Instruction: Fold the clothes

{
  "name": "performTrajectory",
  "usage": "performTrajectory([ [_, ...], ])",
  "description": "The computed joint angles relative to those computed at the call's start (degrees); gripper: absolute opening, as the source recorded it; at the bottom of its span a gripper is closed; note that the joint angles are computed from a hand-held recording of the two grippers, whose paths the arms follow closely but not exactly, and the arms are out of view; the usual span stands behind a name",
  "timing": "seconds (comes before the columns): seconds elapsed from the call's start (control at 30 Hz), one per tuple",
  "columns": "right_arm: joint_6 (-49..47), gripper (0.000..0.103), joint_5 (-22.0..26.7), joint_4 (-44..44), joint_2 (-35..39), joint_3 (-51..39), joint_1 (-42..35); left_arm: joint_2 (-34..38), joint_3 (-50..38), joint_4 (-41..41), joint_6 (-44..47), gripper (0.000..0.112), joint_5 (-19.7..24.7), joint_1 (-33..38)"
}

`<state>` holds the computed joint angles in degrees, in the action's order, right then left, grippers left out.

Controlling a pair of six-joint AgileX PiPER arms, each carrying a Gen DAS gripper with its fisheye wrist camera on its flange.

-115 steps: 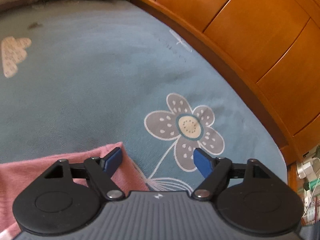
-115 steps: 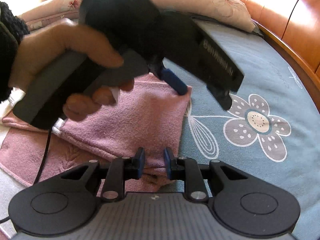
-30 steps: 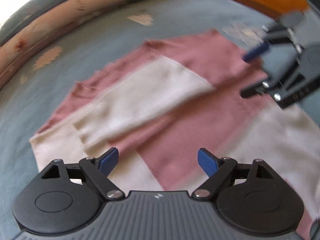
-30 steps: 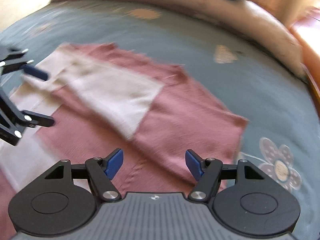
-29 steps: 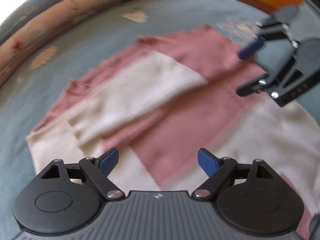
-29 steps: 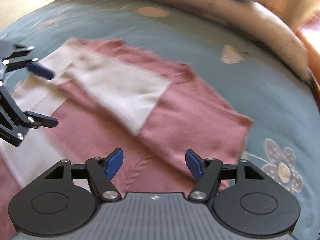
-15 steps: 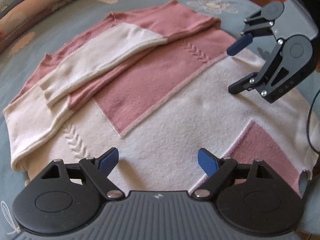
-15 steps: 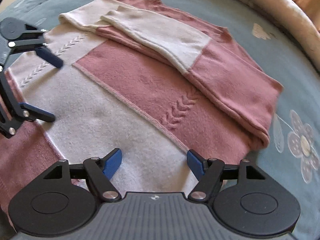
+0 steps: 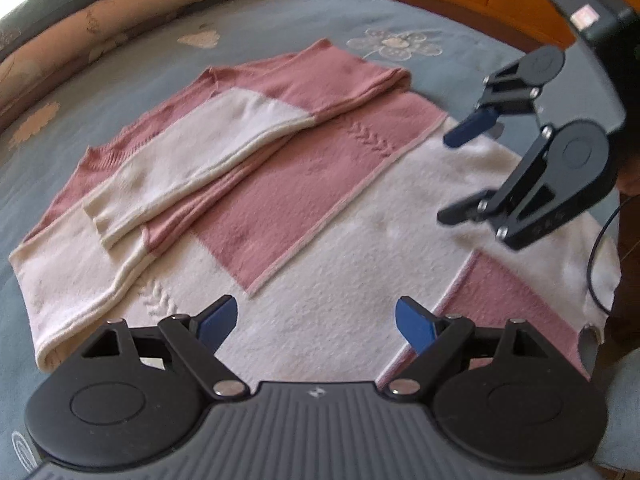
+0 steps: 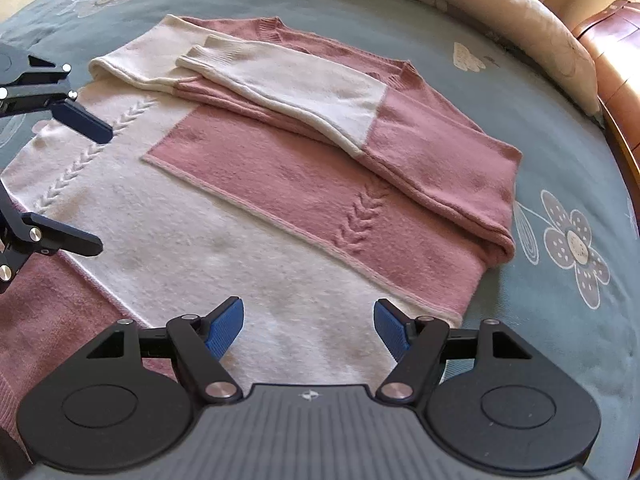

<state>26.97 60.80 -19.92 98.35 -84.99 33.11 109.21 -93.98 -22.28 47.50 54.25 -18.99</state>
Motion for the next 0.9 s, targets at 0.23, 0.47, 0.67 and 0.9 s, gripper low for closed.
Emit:
performTrajectory([
  [0.23,-2.4,0.076,-2.2,1.8,-5.4,6.7,-1.4,-1.2,-0.4,4.3,-5.5,0.086,-2.1,-4.4],
  [0.47,-13.4,0.076,-5.6,4.0,-15.1,15.6,-8.1,-6.1,4.1,10.4,-15.3,0.086,-7.1,-10.7],
  [0.67,-10.4,0.076,-6.4,1.8,-15.7,17.4,-5.1,-9.2,13.6,10.6,-15.9,0.086,-10.5,-13.1],
  [0.9,3.3,0.076,-0.2,-2.0,-15.2,20.0,8.5,-13.0,21.4,0.5,-3.1,0.086,-8.6,-7.6],
])
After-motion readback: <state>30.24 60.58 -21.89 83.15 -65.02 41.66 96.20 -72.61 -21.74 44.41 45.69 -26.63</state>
